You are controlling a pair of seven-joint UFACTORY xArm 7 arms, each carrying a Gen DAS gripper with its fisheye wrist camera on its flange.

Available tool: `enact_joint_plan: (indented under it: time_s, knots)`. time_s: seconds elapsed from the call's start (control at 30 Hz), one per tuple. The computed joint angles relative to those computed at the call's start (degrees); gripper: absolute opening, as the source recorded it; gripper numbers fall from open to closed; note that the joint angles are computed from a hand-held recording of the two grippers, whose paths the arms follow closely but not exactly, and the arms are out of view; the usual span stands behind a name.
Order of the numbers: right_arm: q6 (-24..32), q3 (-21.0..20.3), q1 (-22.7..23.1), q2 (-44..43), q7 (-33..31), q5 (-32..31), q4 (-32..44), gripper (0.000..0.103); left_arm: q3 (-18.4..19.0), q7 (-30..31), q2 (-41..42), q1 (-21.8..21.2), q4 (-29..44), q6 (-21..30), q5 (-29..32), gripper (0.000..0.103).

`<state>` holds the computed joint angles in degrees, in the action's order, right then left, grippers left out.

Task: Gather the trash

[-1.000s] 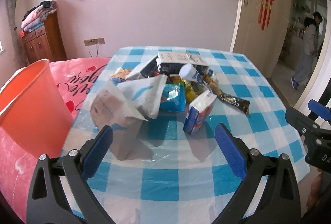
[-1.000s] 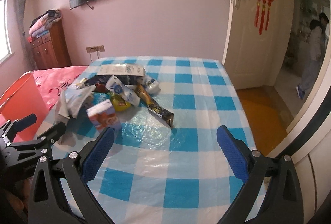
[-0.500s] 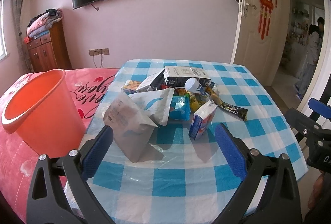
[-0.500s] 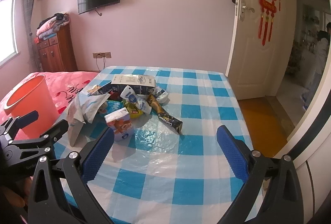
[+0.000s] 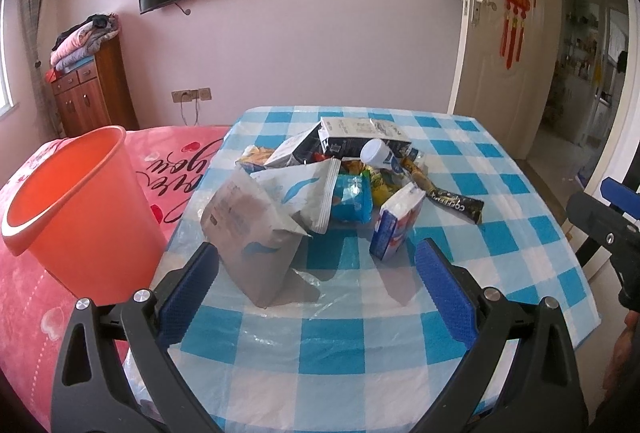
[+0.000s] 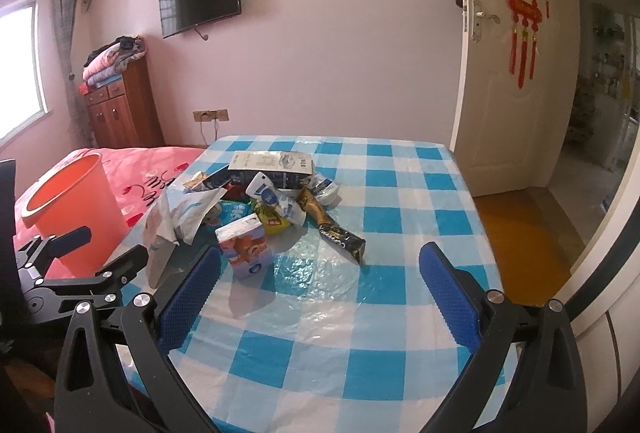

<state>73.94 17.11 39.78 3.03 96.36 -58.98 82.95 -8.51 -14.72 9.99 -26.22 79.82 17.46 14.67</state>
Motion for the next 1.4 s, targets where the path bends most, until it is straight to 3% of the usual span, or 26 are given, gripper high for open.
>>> enact_joint_plan:
  time_s: [0.47,0.6,0.7,0.9,0.97,1.1,1.2,1.4]
  knots:
    - [-12.30,-1.06,-4.54,-2.31,1.13,4.44,-7.37,0.098,0.17,1.96,3.95,-0.51,2.52,3.00,-0.49,0.099]
    - [-16.84,-1.85,-6.68,-3.07,0.70,7.84,-10.28,0.098,-0.67,6.79,5.02,0.55,2.73,1.72,-2.64,0.099]
    - [-20.10,-2.38,-8.50,-4.09,0.93,10.07,-12.78,0.098,-3.86,15.01,6.14,3.37,4.32,1.22,-9.61,0.099]
    - [-28.37,-3.13,-12.28,-5.69,2.12,12.55,-17.07,0.098,-2.55,20.04,8.61,2.79,8.18,0.40,-11.73,0.099]
    - [-30.63,-2.93,-13.08,-5.55,2.49,12.04,-17.44,0.098,-1.29,19.48,9.48,2.29,9.25,0.27,-11.23,0.099]
    - [-34.98,-2.93,-13.22,-2.25,0.40,10.13,-14.94,0.097,2.00,14.57,13.20,0.97,14.68,4.60,-9.45,0.099]
    - [-36.64,-3.70,-12.04,1.75,-3.34,9.54,-11.05,0.082,2.76,12.06,15.39,0.93,17.92,6.47,-8.99,0.099]
    - [-41.03,-7.29,-9.81,7.21,-8.94,12.68,-6.09,0.082,4.87,7.54,17.40,-0.35,20.53,8.45,-4.86,0.099]
